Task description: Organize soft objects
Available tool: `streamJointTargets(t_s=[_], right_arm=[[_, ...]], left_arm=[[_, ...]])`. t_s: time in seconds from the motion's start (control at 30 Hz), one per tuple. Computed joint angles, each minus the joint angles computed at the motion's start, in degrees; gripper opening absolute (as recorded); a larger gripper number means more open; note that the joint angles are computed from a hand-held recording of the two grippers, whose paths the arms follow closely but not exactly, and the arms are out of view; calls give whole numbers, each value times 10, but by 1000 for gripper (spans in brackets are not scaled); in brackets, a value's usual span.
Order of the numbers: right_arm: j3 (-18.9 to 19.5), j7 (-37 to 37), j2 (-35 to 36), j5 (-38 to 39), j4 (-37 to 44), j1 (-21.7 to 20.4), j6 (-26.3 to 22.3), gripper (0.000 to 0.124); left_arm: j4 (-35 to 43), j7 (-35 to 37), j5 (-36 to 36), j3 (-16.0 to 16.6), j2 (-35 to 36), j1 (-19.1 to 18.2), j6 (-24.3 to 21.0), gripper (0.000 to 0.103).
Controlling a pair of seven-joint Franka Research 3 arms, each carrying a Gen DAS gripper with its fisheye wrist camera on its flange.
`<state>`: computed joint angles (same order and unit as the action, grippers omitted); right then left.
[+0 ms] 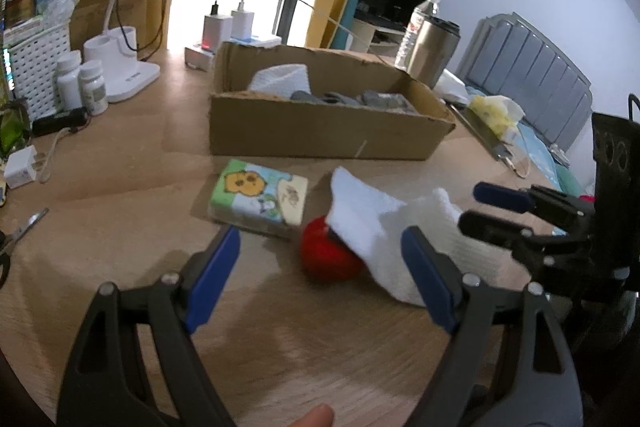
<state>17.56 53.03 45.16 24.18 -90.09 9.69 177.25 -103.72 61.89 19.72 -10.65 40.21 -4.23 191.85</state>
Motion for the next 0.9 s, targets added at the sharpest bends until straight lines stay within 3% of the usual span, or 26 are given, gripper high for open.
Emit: streamJointTargets(t_s=[0.17,0.33,0.47,0.77,0.83,0.9], right_arm=[[-12,19,-20,6,-42,-6,24,59],[1,19,-27,-4,-73,-21,35,59],[42,6,-17,-6,-80,-57,43,59],[89,-37,-2,-23,-78,-89,31,59],[107,-56,3,-23,-79,-103,26,53],[140,-82,10,-17,-83,-131,23,33]], left_arm=[[0,3,6,-6,2,-3,-1,84],[-11,4,4,5,-5,-21,3,84],[-17,4,-1,20,-11,-39,0,84],[-11,9,-12,45,-15,-72,-13,84],[-7,11,-12,48,-15,-78,-20,84],[-2,13,-12,51,-14,-83,-29,84]])
